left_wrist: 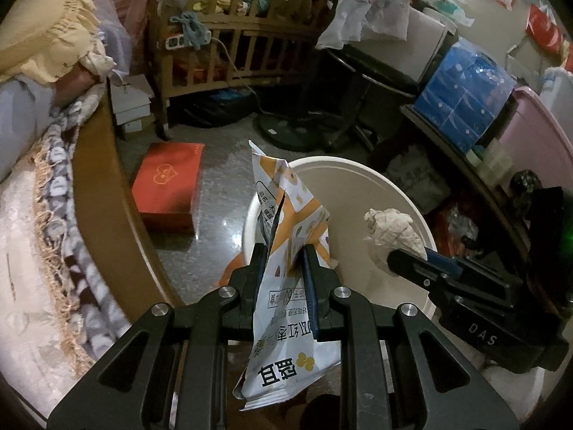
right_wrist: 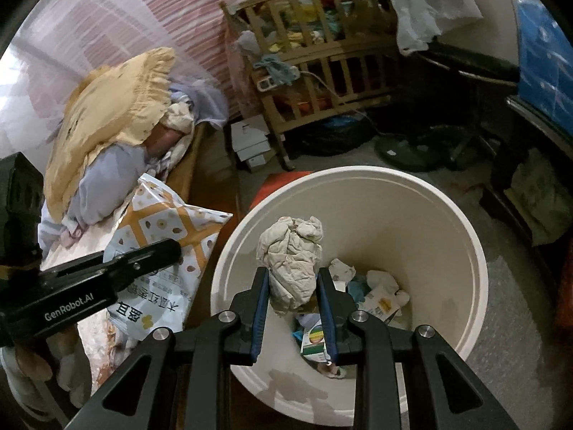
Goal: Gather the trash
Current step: 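Carry the snack wrapper and beige tissue over the white bucket, then open both tools to drop the wrapper and tissue into the bucket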
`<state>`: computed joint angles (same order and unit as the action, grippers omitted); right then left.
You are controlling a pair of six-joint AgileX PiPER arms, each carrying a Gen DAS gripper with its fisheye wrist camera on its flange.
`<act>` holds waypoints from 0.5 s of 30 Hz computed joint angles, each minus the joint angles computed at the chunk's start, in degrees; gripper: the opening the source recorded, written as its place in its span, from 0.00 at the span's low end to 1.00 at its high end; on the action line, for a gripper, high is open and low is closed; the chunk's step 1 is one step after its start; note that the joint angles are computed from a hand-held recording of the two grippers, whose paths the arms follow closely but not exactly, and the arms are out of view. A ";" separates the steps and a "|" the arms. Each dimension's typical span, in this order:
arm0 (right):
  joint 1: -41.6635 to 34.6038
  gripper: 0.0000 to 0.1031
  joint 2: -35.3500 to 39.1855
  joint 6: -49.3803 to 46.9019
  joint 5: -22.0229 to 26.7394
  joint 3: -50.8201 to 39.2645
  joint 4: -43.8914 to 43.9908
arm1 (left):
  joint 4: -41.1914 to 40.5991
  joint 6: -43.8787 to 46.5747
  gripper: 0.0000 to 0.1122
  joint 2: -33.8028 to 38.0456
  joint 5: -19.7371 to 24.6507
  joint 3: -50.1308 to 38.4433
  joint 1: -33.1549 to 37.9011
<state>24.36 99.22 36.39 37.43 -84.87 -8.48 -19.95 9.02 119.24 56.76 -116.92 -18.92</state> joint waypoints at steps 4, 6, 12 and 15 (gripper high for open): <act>-1.07 0.24 -0.21 -0.20 -1.10 1.31 0.93 | 0.59 -0.85 0.15 2.24 1.04 -2.79 -0.90; -1.35 0.24 -0.12 0.24 -1.25 1.52 1.09 | 0.93 -1.46 0.15 3.64 1.72 -4.70 -1.41; -2.72 0.25 -0.91 0.68 -2.25 3.44 1.85 | 0.88 -2.73 0.16 6.74 3.23 -9.02 -2.35; -3.16 0.25 -1.06 0.97 -2.46 3.98 2.06 | 0.52 -3.35 0.19 7.75 3.47 -10.14 -2.71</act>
